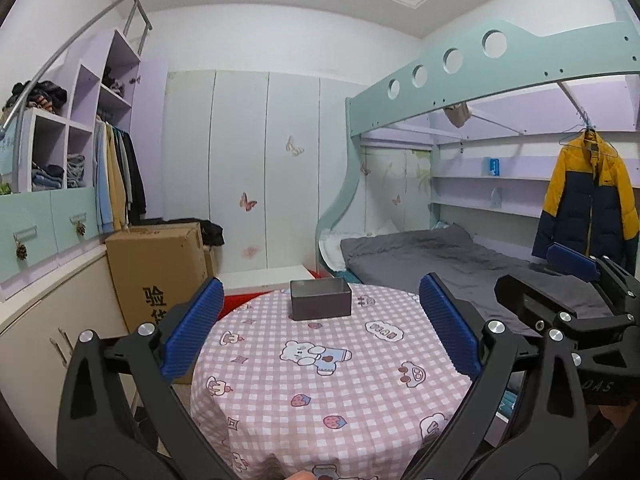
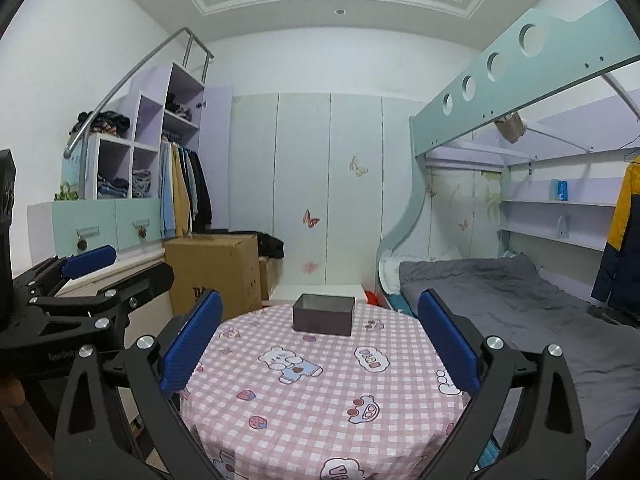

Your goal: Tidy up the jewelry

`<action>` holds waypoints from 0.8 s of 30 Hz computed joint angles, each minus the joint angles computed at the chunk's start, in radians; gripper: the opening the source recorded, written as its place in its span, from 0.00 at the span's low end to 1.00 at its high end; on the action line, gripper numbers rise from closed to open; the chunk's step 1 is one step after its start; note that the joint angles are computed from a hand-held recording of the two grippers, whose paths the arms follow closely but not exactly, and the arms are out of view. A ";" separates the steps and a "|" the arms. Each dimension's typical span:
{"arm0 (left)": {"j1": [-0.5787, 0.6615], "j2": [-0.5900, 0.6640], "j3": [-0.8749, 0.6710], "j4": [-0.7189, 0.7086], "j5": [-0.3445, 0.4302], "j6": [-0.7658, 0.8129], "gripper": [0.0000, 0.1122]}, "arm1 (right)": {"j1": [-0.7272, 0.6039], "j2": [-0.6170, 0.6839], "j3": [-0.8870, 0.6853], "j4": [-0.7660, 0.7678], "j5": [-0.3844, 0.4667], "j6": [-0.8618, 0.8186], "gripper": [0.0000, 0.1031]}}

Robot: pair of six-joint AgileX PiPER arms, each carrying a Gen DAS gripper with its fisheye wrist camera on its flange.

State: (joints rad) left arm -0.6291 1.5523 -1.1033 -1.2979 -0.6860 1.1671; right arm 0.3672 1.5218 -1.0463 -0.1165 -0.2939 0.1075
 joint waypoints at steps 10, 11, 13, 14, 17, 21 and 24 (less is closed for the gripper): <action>-0.076 -0.034 0.052 0.008 -0.129 -0.011 0.86 | 0.027 -0.067 0.083 0.163 -0.056 -0.175 0.92; -0.081 -0.038 0.055 0.008 -0.138 -0.013 0.86 | 0.033 -0.070 0.086 0.190 -0.059 -0.202 0.92; -0.081 -0.044 0.061 0.010 -0.140 -0.016 0.86 | 0.034 -0.077 0.098 0.193 -0.067 -0.205 0.92; -0.083 -0.045 0.062 0.011 -0.144 -0.017 0.86 | 0.037 -0.080 0.101 0.203 -0.069 -0.215 0.92; -0.085 -0.046 0.067 0.014 -0.152 -0.026 0.86 | 0.047 -0.085 0.107 0.247 -0.075 -0.263 0.92; -0.089 -0.048 0.073 0.012 -0.167 -0.026 0.86 | 0.051 -0.088 0.115 0.265 -0.081 -0.280 0.92; -0.101 -0.043 0.074 0.013 -0.196 -0.027 0.86 | 0.047 -0.087 0.112 0.249 -0.075 -0.263 0.92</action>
